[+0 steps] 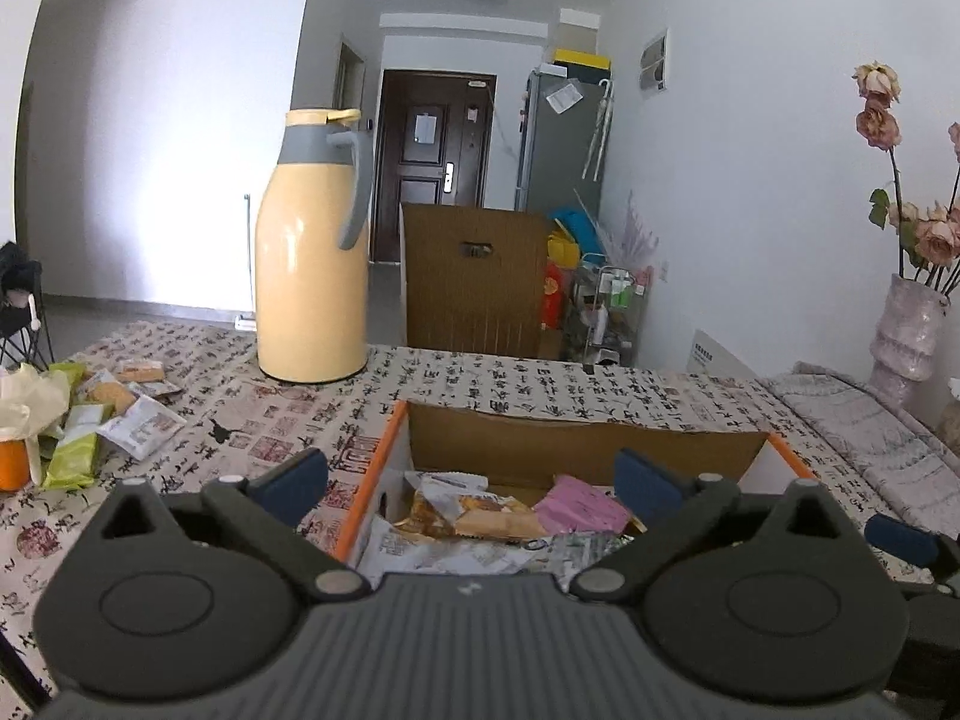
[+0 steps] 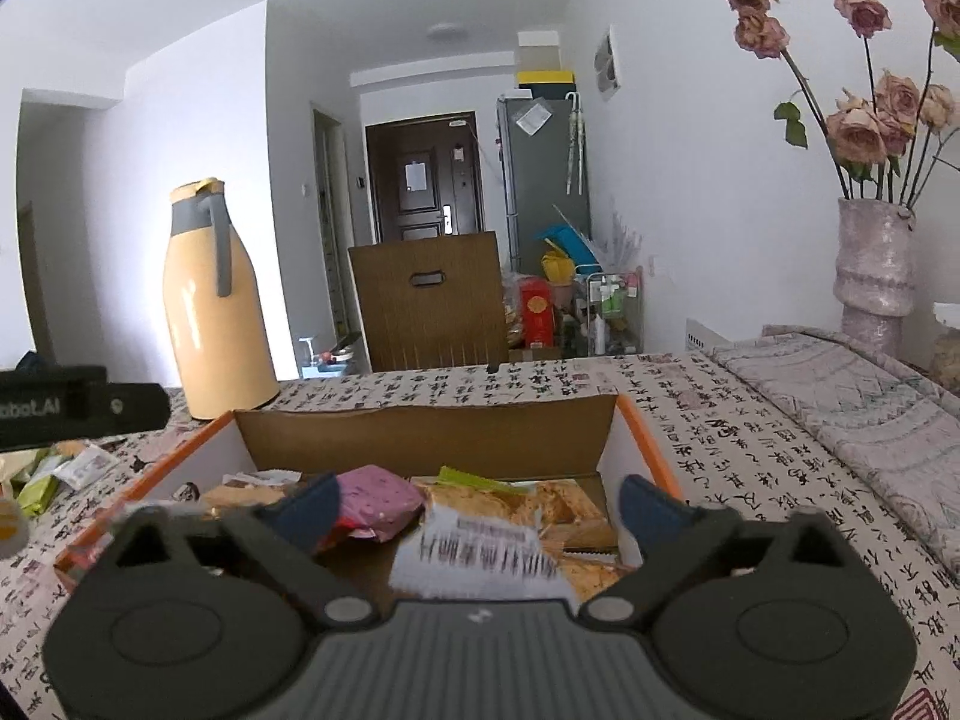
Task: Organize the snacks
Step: 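Open both tools to drop the packets into the box, then withdraw both tools from the box toward a cookie packet and pink packet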
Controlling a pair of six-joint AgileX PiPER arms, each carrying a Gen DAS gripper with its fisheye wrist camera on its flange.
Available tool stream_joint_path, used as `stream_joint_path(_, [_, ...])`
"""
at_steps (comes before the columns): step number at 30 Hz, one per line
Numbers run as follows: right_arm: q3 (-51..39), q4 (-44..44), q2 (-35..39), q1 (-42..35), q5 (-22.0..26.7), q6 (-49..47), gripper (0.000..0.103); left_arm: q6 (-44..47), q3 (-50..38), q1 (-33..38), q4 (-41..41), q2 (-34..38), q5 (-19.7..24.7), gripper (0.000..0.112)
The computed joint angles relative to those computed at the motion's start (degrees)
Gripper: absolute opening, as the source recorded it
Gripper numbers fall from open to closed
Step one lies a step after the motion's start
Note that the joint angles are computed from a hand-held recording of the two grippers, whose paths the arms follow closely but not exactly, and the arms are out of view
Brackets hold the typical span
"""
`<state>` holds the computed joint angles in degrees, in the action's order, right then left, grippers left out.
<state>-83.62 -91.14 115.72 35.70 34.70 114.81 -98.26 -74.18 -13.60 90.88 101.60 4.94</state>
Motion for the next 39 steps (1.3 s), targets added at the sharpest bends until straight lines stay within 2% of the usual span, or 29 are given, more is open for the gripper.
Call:
stream_joint_path(5, [0.08,0.86,0.13,-0.43,-0.67,0.03,0.103,9.41,-0.49,0.15,-9.78,0.34,0.12,0.103])
stream_joint_path(11, [-0.30,1.20,0.28,-0.61,-0.79,-0.28,0.103,12.65,-0.46,-0.02,-13.15,0.26,0.29,0.103])
stream_joint_path(16, [-0.04,0.99,-0.19,-0.49,-0.26,-0.85,0.103,22.48,-0.82,-0.15,-23.35,-0.31,0.77,0.103])
stream_joint_path(20, [0.17,0.96,-1.36,-0.27,0.30,-1.48,0.103,33.34,-1.24,-0.34,-34.57,-1.36,1.89,0.103])
stream_joint_path(23, [0.74,1.46,-2.51,0.17,1.17,-2.52,0.103,29.71,0.28,-0.58,-30.53,-3.20,2.29,0.103])
stream_joint_path(26, [2.18,1.38,-4.03,0.89,1.85,-2.74,0.103,30.40,1.95,-0.39,-30.60,-4.88,2.39,0.103])
stream_joint_path(36, [10.85,2.07,-10.27,4.40,4.16,-0.88,0.103,40.69,9.67,0.36,-39.53,-11.38,2.72,0.103])
stream_joint_path(39, [14.72,2.47,-12.59,5.71,4.96,0.21,0.103,46.33,13.34,0.57,-44.58,-13.68,2.39,0.103])
